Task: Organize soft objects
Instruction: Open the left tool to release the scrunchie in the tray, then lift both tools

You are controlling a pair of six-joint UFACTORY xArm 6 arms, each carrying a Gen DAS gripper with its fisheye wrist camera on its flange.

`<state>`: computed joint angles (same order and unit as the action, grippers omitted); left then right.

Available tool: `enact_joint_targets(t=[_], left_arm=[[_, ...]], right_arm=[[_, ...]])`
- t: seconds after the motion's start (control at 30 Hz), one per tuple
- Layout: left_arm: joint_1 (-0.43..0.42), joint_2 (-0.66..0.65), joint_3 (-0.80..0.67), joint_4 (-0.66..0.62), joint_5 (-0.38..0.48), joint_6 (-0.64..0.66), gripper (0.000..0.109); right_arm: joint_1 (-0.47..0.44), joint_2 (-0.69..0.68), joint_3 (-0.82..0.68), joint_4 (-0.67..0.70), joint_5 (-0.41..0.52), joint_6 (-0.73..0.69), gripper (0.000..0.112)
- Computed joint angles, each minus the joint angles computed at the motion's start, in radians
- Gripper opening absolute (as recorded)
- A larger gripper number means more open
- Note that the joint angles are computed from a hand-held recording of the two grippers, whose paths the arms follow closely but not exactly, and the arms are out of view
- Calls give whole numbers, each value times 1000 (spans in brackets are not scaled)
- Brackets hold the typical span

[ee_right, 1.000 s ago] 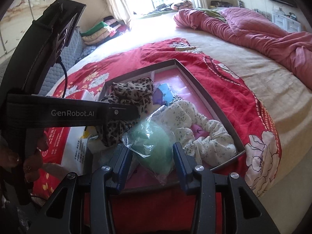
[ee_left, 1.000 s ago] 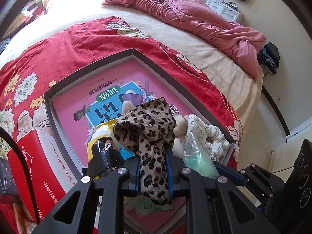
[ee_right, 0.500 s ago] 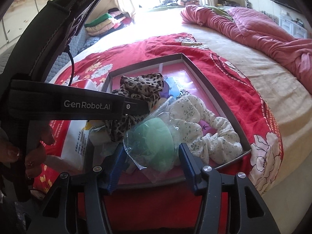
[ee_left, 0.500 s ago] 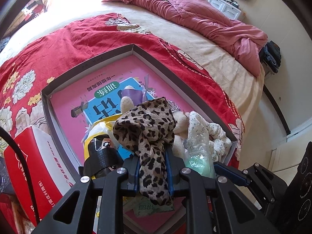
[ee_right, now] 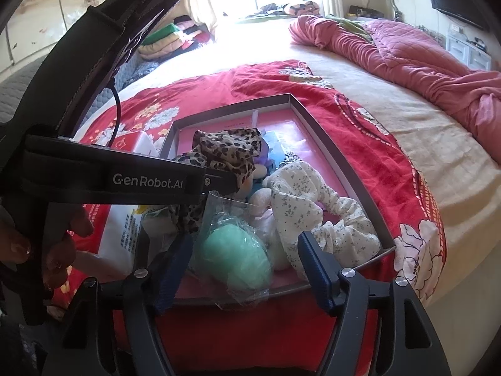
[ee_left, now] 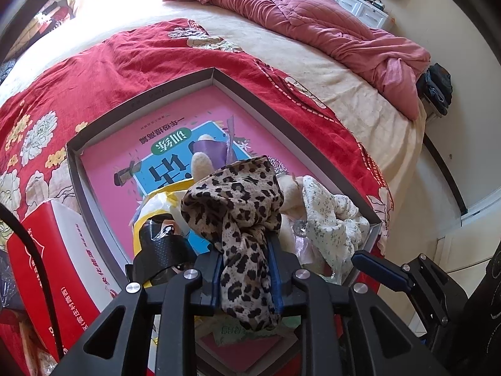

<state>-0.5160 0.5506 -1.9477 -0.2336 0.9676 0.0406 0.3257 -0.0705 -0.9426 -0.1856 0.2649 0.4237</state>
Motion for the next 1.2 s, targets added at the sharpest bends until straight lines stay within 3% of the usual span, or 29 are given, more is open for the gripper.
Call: enact_joint_targets(t=[0.37, 0.53, 0.83, 1.2], left_arm=[[-3, 0, -4, 26, 5, -11, 30], [-2, -10, 4, 44, -1, -28, 49], [2, -48, 51, 28, -16, -18, 62], [10, -249, 274, -40, -123, 17, 73]], right_arm=[[-28, -30, 15, -164, -27, 172, 75], [-40, -39, 20, -213, -24, 229, 75], [-53, -50, 27, -277, -22, 312, 76], [-81, -95, 28, -524, -27, 567, 78]])
